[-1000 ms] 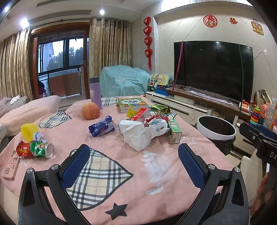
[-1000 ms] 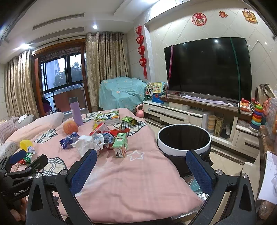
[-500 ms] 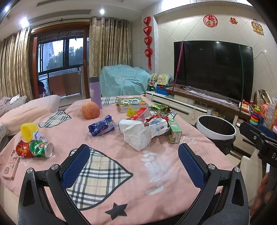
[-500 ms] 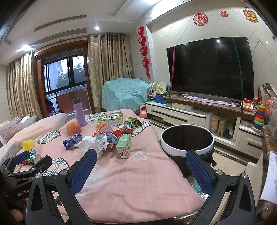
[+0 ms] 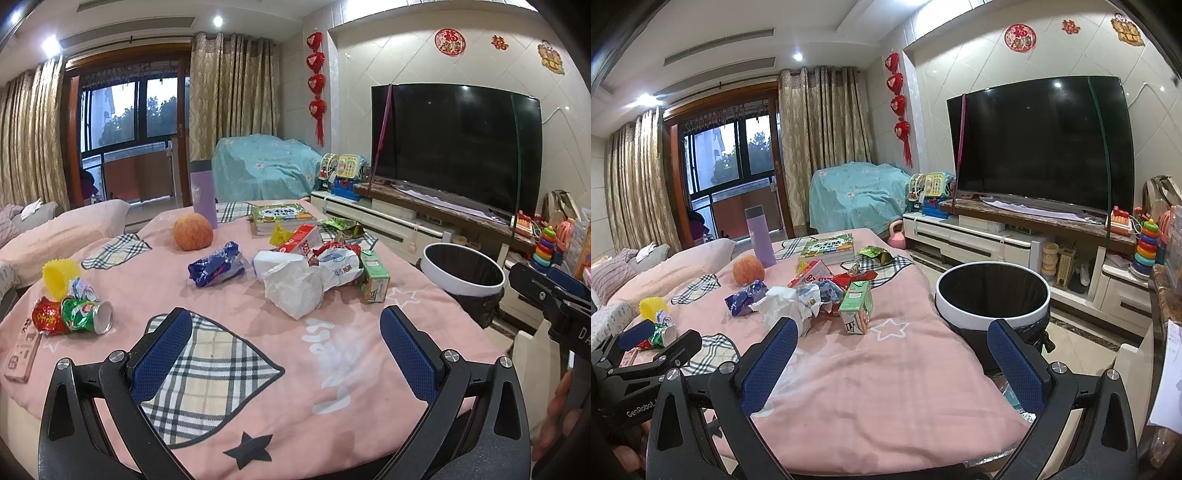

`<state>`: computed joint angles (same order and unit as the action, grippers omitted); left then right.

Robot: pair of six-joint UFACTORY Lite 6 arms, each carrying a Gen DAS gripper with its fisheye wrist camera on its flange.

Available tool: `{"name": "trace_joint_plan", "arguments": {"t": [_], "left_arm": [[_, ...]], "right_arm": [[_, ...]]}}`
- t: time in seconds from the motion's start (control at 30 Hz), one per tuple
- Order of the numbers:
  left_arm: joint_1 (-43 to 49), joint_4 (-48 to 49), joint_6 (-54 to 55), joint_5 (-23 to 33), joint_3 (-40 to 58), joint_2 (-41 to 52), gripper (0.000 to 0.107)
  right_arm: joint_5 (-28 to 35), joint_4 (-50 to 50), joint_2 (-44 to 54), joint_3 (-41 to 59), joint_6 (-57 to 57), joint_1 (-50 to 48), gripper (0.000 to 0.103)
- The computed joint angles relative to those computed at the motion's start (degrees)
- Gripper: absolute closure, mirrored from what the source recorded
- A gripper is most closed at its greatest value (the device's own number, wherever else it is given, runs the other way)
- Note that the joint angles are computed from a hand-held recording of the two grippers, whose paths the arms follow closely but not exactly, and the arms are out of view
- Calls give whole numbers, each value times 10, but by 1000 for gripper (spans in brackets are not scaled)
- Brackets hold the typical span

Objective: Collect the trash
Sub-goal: 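Grasp the white tissue with the left tool while the right tool grasps the green carton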

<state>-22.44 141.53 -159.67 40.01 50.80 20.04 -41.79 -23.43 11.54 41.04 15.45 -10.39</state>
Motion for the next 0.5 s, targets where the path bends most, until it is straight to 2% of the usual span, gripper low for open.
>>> {"name": "trace_joint_plan", "arguments": {"t": [0.2, 0.5], "left_arm": [[26, 8, 0, -44, 42, 36, 4], [74, 23, 5, -124, 146, 127, 4]], "right_arm": [[24, -35, 41, 44, 34, 0, 0], [99, -127, 157, 183, 133, 15, 0]]}}
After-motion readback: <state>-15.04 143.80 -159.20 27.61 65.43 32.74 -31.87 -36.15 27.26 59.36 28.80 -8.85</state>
